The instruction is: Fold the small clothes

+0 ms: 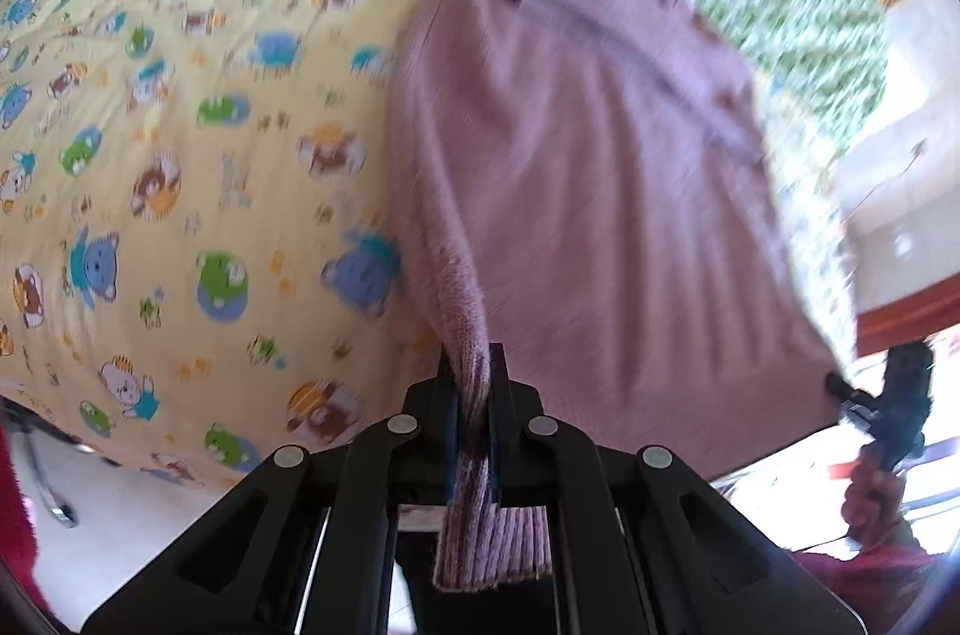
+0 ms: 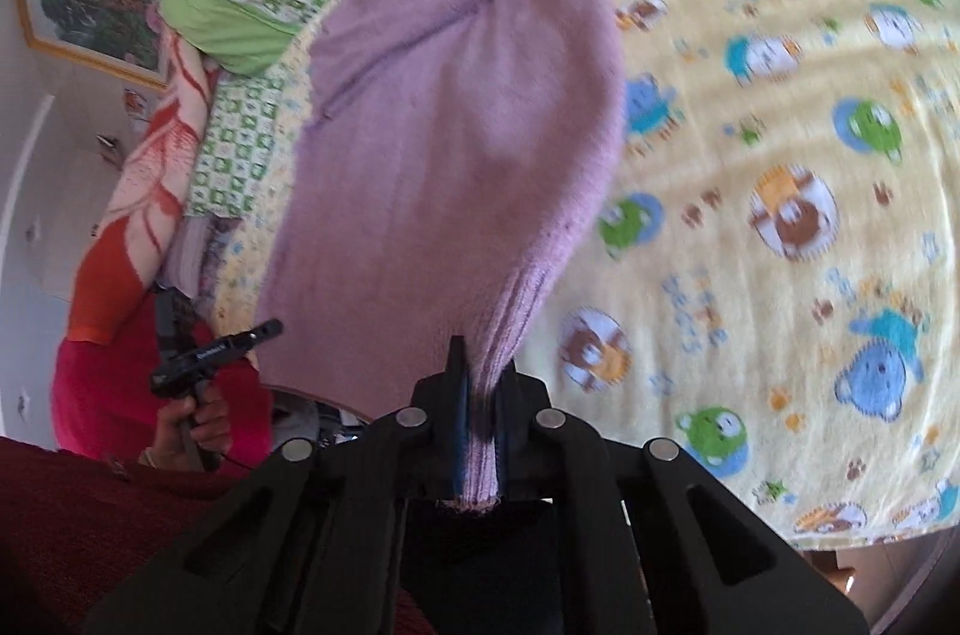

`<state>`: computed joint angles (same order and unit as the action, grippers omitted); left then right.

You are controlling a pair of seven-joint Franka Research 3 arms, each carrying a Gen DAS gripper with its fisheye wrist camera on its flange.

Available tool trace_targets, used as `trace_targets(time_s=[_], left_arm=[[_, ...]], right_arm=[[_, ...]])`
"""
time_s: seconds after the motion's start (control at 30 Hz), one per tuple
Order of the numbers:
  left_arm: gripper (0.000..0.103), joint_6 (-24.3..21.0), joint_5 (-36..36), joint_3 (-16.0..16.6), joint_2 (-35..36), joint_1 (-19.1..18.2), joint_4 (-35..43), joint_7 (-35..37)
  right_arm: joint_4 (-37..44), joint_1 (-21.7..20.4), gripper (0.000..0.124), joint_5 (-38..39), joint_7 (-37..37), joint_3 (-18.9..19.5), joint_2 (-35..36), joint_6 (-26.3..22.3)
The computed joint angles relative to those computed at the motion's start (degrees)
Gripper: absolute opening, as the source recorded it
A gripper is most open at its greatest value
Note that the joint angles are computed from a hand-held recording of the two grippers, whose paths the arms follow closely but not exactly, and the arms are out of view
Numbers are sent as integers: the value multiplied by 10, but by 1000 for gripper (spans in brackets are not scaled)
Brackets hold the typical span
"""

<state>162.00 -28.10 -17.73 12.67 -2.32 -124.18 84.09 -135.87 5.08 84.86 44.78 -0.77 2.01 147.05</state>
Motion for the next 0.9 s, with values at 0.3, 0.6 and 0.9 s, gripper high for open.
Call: trace_targets(time_s=[0.3,0.6,0.9], left_arm=[[5,42,-20,-2,4,3,58,13],[5,29,115,14,112,-7,222,-85],[5,-37,210,25,243,-12,434,-151]], right_arm=[[59,-8,8,62,-59,-6,4,0],[176,-25,8,70,-56,0,75,42],[311,-54,8,7,5,21,164,82]])
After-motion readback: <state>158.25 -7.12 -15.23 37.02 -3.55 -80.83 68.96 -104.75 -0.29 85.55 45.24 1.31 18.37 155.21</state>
